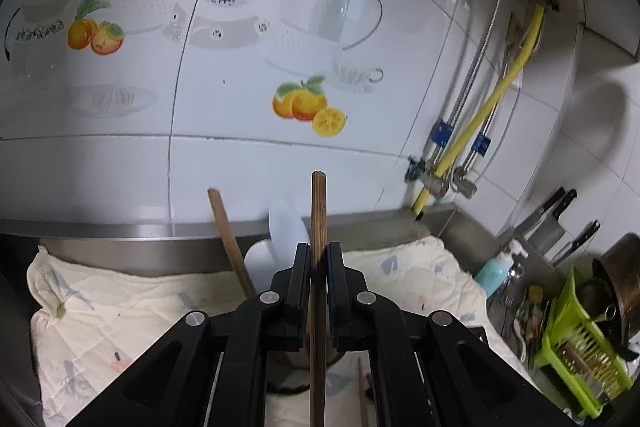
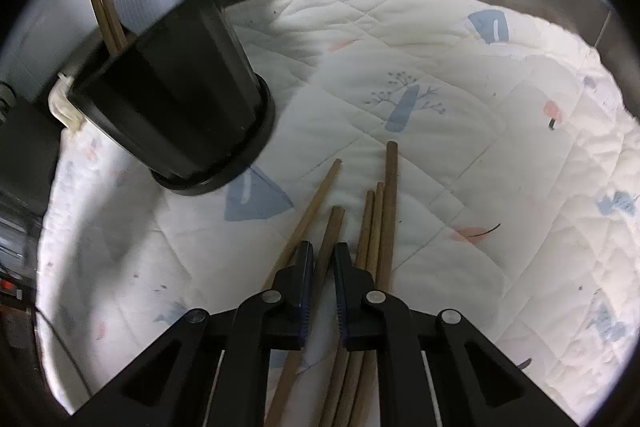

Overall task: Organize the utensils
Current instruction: 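Lift the chopsticks with both grippers and carry them over the black cup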

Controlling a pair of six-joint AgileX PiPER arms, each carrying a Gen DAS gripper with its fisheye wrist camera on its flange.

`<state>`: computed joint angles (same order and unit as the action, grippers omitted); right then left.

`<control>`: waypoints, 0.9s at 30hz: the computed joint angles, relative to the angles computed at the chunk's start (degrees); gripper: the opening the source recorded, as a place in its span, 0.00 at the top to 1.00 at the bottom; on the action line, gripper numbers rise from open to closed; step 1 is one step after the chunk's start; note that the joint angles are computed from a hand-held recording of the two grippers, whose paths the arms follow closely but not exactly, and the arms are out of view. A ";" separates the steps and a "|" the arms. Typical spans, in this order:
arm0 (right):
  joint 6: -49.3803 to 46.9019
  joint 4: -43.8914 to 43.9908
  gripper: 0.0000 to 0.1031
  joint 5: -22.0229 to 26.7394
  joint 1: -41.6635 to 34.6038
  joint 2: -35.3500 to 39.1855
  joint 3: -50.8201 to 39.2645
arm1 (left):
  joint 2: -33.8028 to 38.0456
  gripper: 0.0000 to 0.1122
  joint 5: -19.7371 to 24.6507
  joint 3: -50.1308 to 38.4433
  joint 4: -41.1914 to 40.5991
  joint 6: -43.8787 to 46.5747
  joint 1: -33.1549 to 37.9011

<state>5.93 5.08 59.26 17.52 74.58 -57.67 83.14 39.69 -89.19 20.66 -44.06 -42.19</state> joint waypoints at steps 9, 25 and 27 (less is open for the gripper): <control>-8.54 6.58 0.89 2.36 -5.86 -7.42 -3.65 | 4.69 0.93 -6.49 -4.02 3.89 -5.30 2.83; -13.58 12.82 0.91 6.79 -12.20 -15.50 -10.64 | 10.42 0.93 -14.95 -4.89 26.08 -29.17 5.97; -14.19 14.01 0.91 7.12 -12.93 -15.20 -11.70 | 10.76 0.93 -15.66 -5.36 27.25 -30.64 6.52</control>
<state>-8.26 19.08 66.38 4.59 59.38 -69.37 93.91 24.03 -94.55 47.91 -74.70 -35.66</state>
